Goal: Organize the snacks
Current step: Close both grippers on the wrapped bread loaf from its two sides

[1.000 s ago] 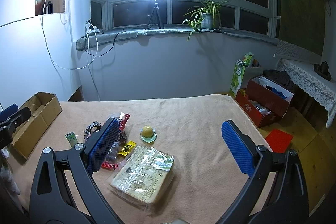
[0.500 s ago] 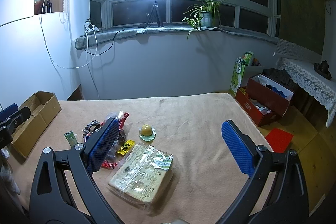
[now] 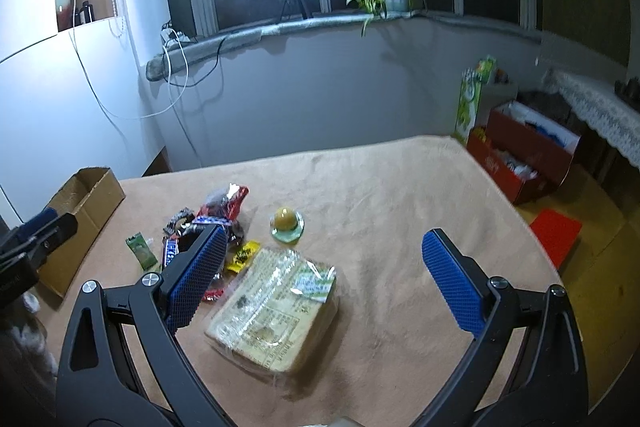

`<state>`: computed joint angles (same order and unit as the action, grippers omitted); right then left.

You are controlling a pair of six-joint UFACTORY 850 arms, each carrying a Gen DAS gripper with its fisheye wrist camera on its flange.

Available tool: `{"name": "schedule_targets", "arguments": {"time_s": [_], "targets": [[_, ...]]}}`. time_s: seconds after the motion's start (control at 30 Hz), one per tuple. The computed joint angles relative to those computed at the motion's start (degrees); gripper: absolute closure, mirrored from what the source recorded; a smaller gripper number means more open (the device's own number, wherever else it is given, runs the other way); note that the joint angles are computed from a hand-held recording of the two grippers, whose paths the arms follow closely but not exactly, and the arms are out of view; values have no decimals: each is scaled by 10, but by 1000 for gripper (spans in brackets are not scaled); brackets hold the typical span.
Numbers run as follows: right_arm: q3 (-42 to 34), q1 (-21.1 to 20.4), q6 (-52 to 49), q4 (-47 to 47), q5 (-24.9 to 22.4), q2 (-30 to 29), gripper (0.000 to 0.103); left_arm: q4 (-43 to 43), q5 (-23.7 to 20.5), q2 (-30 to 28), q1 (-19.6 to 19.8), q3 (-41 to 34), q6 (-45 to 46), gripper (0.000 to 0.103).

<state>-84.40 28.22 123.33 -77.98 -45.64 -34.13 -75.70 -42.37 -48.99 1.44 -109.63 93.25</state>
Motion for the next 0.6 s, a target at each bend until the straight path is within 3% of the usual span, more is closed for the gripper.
{"name": "schedule_targets", "arguments": {"time_s": [0.17, 0.3, 0.43, 0.6], "targets": [[40, -16, 51, -14, 68, 20, 5, 30, -30, -7, -6, -4, -26, 21], [70, -32, 112, -44, 147, 34, 19, 89, -101, -35, -9, -40, -93, 22], [92, -48, 188, -93, 215, 38, 33, 142, -172, -63, -16, -76, -155, 39], [112, -60, 328, -216, 282, 39, 36, 186, -274, -114, -23, -148, -236, 51]]}}
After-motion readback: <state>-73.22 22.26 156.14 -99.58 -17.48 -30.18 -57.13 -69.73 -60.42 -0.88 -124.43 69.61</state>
